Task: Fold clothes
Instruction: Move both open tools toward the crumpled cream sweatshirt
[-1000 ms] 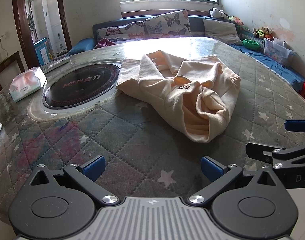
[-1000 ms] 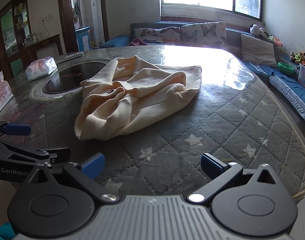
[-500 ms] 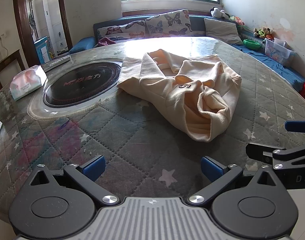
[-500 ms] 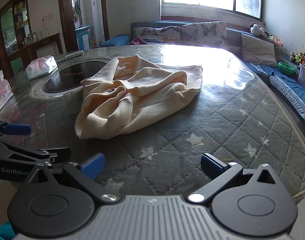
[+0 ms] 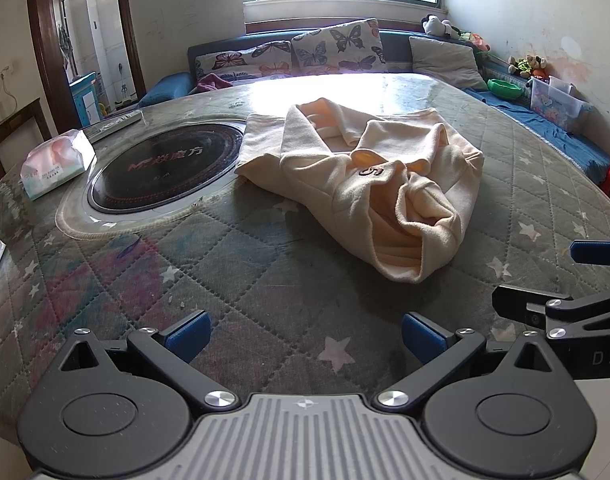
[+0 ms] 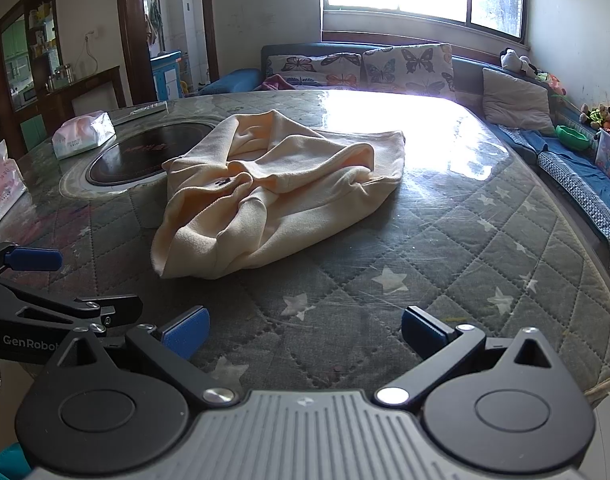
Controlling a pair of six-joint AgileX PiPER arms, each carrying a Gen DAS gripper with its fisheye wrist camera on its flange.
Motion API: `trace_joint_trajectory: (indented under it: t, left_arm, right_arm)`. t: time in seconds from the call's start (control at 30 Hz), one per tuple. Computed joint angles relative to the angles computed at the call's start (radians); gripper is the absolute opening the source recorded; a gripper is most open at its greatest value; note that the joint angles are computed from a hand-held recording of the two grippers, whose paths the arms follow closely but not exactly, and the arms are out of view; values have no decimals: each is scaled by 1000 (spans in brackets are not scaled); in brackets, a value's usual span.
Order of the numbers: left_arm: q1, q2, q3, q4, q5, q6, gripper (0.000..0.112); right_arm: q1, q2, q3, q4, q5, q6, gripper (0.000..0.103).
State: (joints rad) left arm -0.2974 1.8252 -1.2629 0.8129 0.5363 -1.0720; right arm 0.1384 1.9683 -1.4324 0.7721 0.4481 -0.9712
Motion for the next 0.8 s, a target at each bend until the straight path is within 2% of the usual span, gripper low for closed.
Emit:
trace_joint_trajectory:
  t: [0.8]
  left_arm:
    - [21, 21, -48, -65, 15, 78, 103]
  right_arm:
    - [6, 20, -49, -33, 34, 40, 103]
